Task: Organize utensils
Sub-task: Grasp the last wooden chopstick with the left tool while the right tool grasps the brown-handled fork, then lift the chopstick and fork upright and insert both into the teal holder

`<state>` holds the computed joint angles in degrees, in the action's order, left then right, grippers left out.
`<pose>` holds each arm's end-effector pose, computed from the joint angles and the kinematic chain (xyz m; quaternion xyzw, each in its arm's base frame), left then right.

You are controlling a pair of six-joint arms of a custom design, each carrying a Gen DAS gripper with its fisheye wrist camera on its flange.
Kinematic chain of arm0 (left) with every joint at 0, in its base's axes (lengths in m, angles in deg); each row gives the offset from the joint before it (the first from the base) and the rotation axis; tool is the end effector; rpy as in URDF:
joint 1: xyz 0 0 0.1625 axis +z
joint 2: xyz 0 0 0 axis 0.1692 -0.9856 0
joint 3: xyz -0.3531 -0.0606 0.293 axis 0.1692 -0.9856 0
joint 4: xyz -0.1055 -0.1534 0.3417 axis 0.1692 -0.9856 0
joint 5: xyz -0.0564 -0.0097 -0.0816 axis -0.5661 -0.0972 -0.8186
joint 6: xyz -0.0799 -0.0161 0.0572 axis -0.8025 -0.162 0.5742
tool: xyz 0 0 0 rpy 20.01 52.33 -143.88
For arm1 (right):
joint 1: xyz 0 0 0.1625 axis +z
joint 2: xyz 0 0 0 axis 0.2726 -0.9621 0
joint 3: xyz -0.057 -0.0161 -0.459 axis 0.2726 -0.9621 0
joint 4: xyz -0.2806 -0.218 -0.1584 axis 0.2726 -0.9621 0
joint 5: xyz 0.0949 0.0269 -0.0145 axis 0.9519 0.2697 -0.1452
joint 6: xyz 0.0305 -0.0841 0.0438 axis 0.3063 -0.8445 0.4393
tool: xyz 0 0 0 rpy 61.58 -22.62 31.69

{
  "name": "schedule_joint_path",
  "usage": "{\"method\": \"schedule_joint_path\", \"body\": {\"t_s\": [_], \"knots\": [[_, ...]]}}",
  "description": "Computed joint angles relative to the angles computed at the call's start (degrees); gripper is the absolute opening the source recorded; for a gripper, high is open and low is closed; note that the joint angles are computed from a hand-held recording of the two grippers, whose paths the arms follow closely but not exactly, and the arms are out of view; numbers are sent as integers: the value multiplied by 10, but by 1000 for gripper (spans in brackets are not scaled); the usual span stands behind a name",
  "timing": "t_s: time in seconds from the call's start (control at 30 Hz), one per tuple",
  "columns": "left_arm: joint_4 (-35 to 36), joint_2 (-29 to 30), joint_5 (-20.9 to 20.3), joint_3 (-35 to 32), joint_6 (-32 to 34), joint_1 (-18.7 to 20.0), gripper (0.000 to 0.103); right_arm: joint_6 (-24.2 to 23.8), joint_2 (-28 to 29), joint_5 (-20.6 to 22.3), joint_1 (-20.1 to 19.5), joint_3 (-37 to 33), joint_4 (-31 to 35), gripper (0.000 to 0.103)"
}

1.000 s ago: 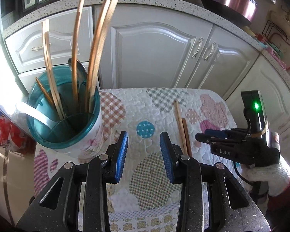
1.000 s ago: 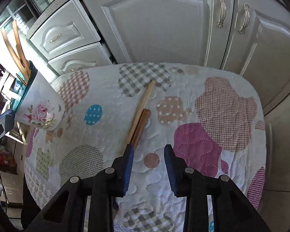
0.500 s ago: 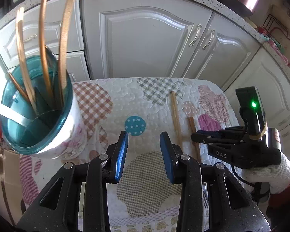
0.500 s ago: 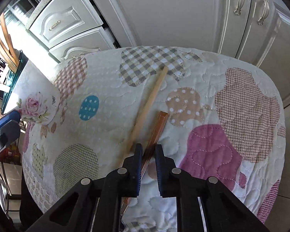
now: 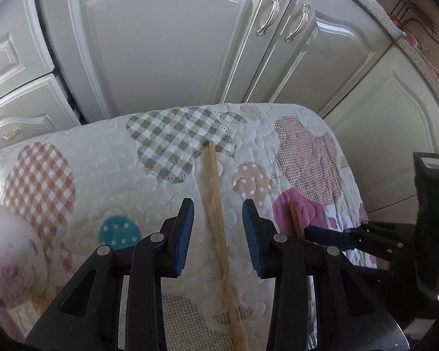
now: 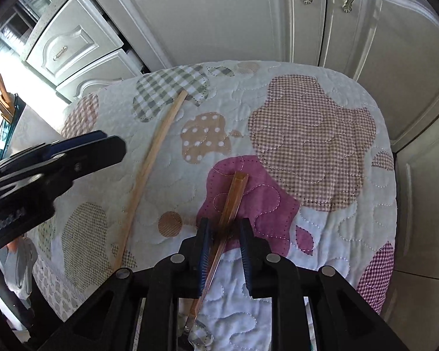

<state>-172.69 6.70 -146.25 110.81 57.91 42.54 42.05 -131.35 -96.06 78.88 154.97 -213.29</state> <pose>-0.3008 -0.6941 0.0549 0.1776 0.9438 -0.1284 0.2475 0.1339 -0.6558 0.1840 0.1052 -0.9436 0.1293 0.2862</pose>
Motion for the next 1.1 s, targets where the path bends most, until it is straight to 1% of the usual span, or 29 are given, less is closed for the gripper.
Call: {"method": "schedule_joint_path", "body": {"t_s": [0.13,0.2,0.23,0.27,0.3,0.37,0.4,0.43,0.47,0.5,0.57,0.87,1.03,1.1], "knots": [[35,33,-1,-48,-1,10,33,6,3,4,-2,-8,-1,19],[48,44,3,-63,-4,13,33,0,4,7,-3,-11,-1,19],[53,48,4,-69,-4,15,33,-4,6,8,-4,-13,-2,19],[41,50,7,-67,4,15,31,-7,6,11,-4,-14,-3,19],[37,52,10,-67,11,14,20,-11,6,15,-6,-14,-4,19],[37,53,15,-68,15,14,7,-21,8,16,-6,-15,-5,16],[30,49,7,-63,12,16,5,-25,9,15,-6,-16,-6,14],[27,44,-11,-58,8,20,5,-27,9,17,-6,-18,-4,14],[23,35,-29,-50,6,22,5,-26,9,19,-6,-20,1,14],[15,30,-30,-42,11,22,5,-26,8,22,-6,-23,7,13],[-11,10,-16,-11,24,13,4,-26,5,36,-5,-25,16,12],[-102,-91,-3,112,25,-15,4,-58,-30,69,32,10,-24,10],[-138,-139,8,165,20,-34,4,-69,-53,80,56,42,-50,9],[-153,-156,11,185,17,-40,4,-76,-58,72,66,54,-65,9]]}}
